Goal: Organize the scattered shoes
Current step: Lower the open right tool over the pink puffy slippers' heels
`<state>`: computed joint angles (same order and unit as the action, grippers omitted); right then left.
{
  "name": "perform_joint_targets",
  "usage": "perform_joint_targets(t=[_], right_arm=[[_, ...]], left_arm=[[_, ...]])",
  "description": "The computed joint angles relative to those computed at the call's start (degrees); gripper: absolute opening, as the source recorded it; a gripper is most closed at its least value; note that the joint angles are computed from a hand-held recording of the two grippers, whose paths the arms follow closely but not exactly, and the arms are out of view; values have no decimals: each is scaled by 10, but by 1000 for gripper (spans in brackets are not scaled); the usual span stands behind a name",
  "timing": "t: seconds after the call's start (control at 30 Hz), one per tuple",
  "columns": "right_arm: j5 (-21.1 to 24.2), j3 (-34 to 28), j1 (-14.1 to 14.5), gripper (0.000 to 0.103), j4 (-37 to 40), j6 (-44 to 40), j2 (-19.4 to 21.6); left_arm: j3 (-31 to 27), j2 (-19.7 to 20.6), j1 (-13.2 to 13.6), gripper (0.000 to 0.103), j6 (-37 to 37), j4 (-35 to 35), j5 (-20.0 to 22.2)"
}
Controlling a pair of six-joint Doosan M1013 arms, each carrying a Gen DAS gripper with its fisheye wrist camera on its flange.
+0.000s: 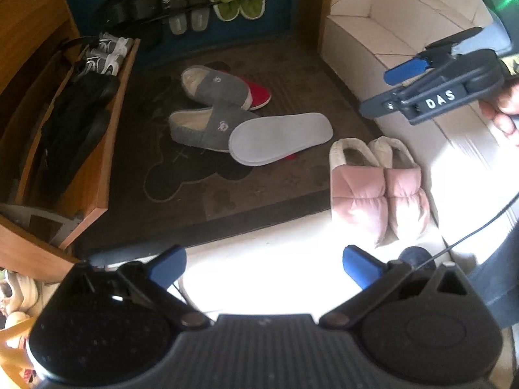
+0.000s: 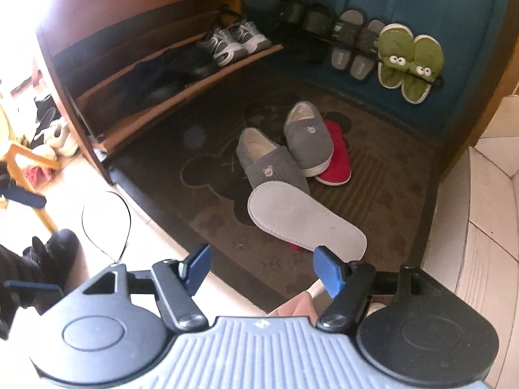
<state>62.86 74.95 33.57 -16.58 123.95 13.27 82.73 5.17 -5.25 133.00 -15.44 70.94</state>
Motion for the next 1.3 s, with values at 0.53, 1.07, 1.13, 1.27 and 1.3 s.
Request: perform_joint_targets(t=[0.53, 1.07, 1.13, 1.27, 1.3], right_arm=[[33, 48, -52, 70, 85, -103, -10], [31, 141, -111, 70, 92, 101, 4], [29, 143, -110, 70, 87, 133, 8], [31, 152, -112, 71, 90, 180, 15], [29, 156, -114, 71, 100, 187, 15]], left_arm=[[43, -15, -63, 103, 57, 36, -49], [67, 2, -93, 103, 33, 69, -91], [64, 3, -92, 103, 31, 67, -92], [55, 10, -90, 103, 16, 61, -78], [54, 10, -90, 103, 16, 60, -78]])
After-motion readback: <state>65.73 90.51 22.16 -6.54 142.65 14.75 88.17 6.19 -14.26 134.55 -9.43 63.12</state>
